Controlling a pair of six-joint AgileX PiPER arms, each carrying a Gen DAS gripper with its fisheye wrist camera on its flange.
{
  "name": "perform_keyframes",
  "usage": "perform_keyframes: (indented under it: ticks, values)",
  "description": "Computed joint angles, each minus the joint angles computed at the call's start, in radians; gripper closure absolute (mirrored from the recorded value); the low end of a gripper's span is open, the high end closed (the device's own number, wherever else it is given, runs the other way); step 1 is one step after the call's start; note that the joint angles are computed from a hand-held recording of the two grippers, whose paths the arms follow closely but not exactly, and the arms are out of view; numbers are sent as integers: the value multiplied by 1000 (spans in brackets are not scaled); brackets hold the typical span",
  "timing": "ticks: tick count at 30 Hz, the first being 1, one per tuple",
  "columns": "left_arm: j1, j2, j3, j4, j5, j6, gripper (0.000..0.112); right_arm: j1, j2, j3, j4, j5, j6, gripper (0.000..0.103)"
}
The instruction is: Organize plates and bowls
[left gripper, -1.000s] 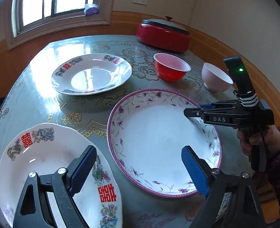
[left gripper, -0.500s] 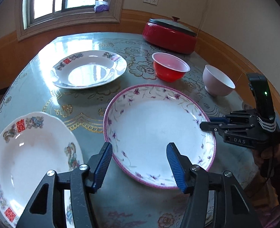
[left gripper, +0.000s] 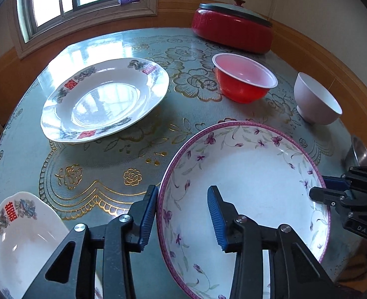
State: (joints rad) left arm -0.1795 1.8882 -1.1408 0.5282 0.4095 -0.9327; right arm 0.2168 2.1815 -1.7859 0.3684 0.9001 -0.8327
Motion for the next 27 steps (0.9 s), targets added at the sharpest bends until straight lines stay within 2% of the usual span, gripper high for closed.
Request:
perform_keyframes:
  ticks: [2, 4, 7, 13, 18, 20, 22, 27]
  values:
    - [-4, 10, -10, 13, 15, -7, 74, -1, 15, -17, 9, 8, 16, 79]
    - [-8, 5, -7, 29, 24, -23, 76, -6, 22, -23, 24, 11, 17, 77]
    - [-30, 1, 3, 118, 51, -106, 80, -12, 33, -32, 41, 14, 17, 71]
    - [-71, -47, 63, 147, 54, -190, 81, -10, 27, -9, 50, -23, -10, 71]
    - [-145, -112, 168, 269, 53, -387, 81, -7, 15, 21, 63, -58, -45, 68]
    - [-173, -128, 199, 301, 60, -451, 81, -4, 18, 15, 62, -58, -44, 68]
    - [-185, -134, 229, 315, 29, -508, 79, 0, 20, 10, 51, -63, -39, 71]
    - [-229, -155, 278, 451, 49, -722, 84, 1, 70, -88, 38, -8, 11, 82]
